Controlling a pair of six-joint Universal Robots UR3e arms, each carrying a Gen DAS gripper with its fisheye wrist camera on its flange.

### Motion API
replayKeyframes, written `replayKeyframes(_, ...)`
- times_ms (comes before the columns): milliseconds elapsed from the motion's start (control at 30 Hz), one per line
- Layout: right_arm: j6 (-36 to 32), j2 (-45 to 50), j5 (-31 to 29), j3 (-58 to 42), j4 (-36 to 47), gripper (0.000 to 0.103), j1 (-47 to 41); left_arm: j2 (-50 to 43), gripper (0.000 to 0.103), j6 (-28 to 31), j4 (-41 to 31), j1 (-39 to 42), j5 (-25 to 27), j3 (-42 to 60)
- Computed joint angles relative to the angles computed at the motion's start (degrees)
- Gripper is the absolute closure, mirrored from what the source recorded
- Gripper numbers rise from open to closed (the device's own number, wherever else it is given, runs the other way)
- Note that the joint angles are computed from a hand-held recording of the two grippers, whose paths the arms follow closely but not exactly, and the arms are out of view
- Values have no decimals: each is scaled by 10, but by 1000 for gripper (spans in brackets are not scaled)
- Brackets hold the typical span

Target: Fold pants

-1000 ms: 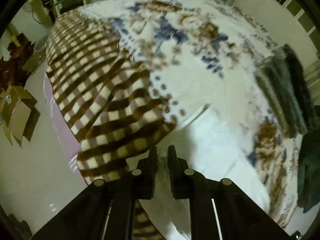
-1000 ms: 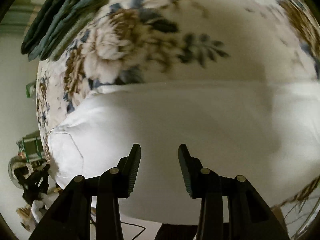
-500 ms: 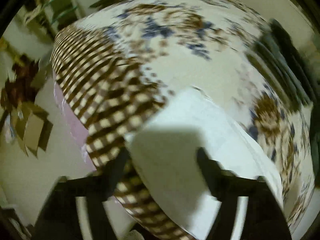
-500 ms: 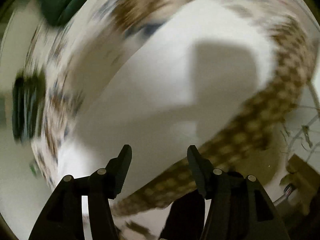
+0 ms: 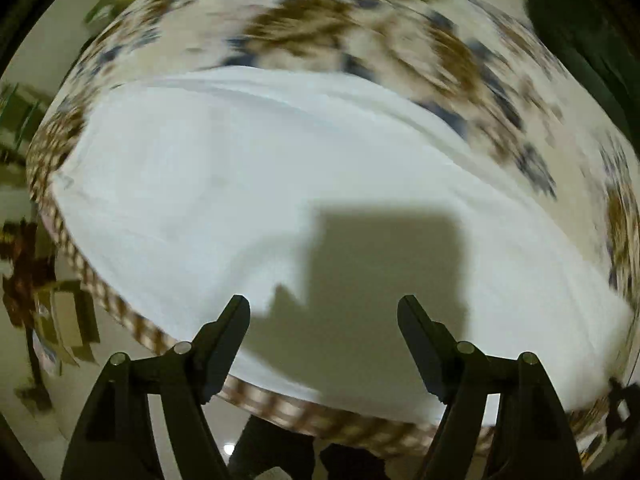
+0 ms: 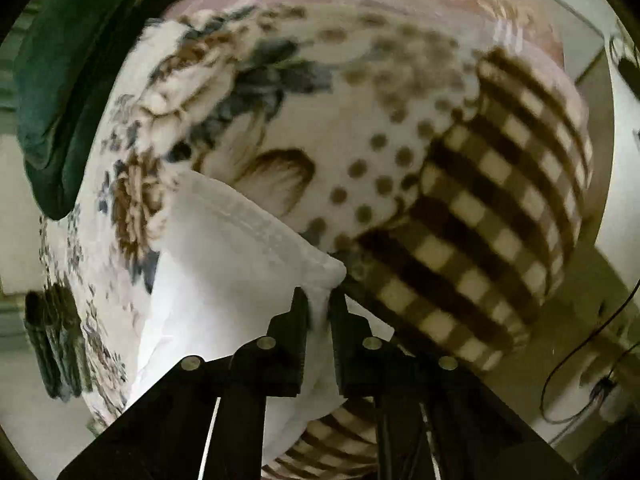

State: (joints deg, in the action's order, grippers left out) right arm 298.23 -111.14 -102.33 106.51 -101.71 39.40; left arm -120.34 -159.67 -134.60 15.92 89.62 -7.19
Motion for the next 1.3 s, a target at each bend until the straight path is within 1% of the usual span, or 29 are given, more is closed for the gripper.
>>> replayKeyframes(67,14,17,-21,-40,22,97,27,54,28,-8,54,-37,19,-113)
replayKeyframes(133,37,14,-33,-52,30,98,50,75,28,-12,73,-59,28,-158)
replayKeyframes(200,54,-2,-30,-35,22,98,61,89,28,-14,93,-83,42,-194)
replayKeyframes(233,58,-12,-23,-21,15,98,60,93,28,-16,99,-92,48,-204)
replayKeyframes(300,22,-52,25,46,-35,98,32,93,28,-22,107,-107,56,-214)
replayKeyframes(367,16,-82,43,91,-67,88,22,93,28,-24,114,-123,62,-224)
replayKeyframes(400,24,-96,42,108,-83,78,24,91,28,-24,114,-132,66,-224)
replayKeyframes(433,42,-107,29,122,-103,70,35,91,28,-23,114,-139,64,-225)
replayKeyframes(467,66,-107,3,122,-115,68,58,91,28,-20,112,-146,61,-225)
replayKeyframes(500,79,-103,-17,120,-125,63,77,92,28,-18,113,-152,60,-227)
replayKeyframes(533,86,-98,-32,119,-136,60,91,96,28,-17,115,-157,58,-233)
replayKeyframes(600,105,-88,-51,121,-153,59,112,104,28,-13,116,-165,53,-249)
replayKeyframes(633,108,-91,-40,143,-181,58,108,109,28,-15,119,-170,51,-261)
replayKeyframes(700,124,-97,-15,194,-244,58,96,123,28,-20,133,-178,47,-299)
replayKeyframes(767,171,-77,-33,286,-416,58,112,131,28,-23,145,-183,48,-332)
replayKeyframes(800,197,-50,-59,318,-498,58,127,145,28,-26,161,-183,46,-367)
replayKeyframes(833,229,2,-112,346,-606,58,156,152,28,-26,169,-180,43,-386)
replayKeyframes(900,224,82,-173,370,-760,58,178,158,28,-32,181,-167,30,-416)
replayKeyframes(933,208,110,-211,361,-787,58,189,161,26,-34,184,-156,19,-428)
replayKeyframes(967,187,113,-218,353,-782,58,187,160,24,-33,186,-147,13,-434)
replayKeyframes(1033,143,100,-172,353,-758,58,155,152,19,-28,186,-134,1,-436)
replayKeyframes(1067,131,115,-162,359,-785,58,148,149,18,-25,186,-130,-4,-436)
replayKeyframes(1133,123,173,-159,377,-884,58,142,142,9,-14,191,-128,-10,-440)
replayKeyframes(1167,118,216,-175,380,-951,58,147,142,6,-11,194,-129,-15,-449)
replayKeyframes(1200,105,255,-194,377,-1012,56,148,139,0,-8,196,-129,-18,-451)
replayKeyframes(1233,101,271,-214,371,-1025,61,155,133,0,-9,201,-134,-15,-454)
replayKeyframes(1267,105,263,-239,361,-990,72,162,129,0,-10,204,-137,-12,-455)
replayKeyframes(1300,106,238,-243,353,-936,92,156,123,0,-13,207,-141,-7,-452)
